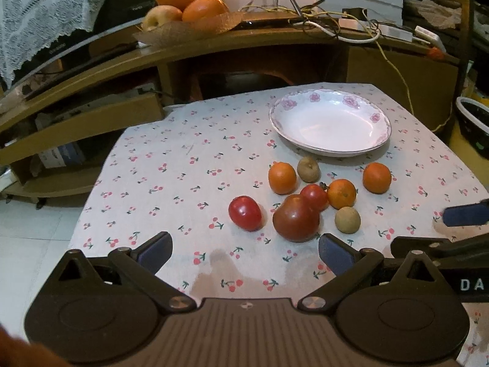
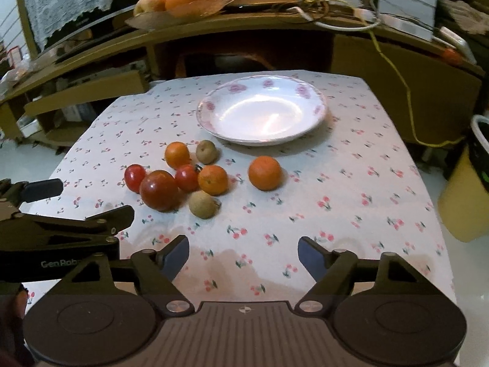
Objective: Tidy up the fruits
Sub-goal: 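Grasp the small brown kiwi with the right tool while the left tool grasps the large dark red tomato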
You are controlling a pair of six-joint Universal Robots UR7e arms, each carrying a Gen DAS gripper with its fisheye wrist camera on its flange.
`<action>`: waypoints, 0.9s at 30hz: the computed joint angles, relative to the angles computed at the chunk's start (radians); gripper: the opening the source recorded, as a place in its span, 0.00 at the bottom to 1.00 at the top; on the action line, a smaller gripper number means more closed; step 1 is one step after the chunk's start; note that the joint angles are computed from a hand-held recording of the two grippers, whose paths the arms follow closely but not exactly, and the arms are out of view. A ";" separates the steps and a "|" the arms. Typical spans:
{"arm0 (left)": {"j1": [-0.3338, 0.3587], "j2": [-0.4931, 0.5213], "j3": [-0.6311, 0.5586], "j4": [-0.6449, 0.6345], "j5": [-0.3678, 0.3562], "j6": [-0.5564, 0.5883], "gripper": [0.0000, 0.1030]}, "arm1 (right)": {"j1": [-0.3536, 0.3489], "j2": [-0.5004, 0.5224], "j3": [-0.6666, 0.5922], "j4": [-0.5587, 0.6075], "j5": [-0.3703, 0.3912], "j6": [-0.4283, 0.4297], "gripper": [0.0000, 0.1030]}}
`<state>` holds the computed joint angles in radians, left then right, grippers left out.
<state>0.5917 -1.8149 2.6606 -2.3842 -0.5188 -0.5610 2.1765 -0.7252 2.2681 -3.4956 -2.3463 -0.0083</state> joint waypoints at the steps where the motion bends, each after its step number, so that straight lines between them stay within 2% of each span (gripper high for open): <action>1: 0.011 0.012 -0.005 -0.023 -0.007 0.034 1.00 | -0.004 0.001 -0.007 0.009 0.004 -0.012 0.69; 8: 0.080 0.037 -0.035 -0.120 -0.037 0.263 0.99 | -0.052 -0.006 -0.036 0.058 0.114 -0.110 0.57; 11: 0.107 0.033 -0.040 -0.174 -0.078 0.313 0.99 | -0.072 -0.001 -0.058 0.086 0.146 -0.131 0.48; 17: 0.132 0.058 -0.033 -0.260 -0.112 0.402 0.98 | -0.100 0.009 -0.092 0.125 0.201 -0.159 0.40; 20: 0.139 0.069 -0.033 -0.285 -0.132 0.429 0.96 | -0.108 0.023 -0.109 0.141 0.213 -0.172 0.31; 23: 0.152 0.088 -0.036 -0.316 -0.141 0.460 0.91 | -0.107 0.034 -0.121 0.141 0.210 -0.208 0.26; 27: 0.186 0.113 -0.056 -0.345 -0.218 0.498 0.73 | -0.106 0.025 -0.128 0.173 0.202 -0.196 0.25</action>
<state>0.7777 -1.7022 2.6050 -2.7290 -0.7373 -0.0635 2.0704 -0.7005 2.1403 -3.3224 -2.1441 -0.2041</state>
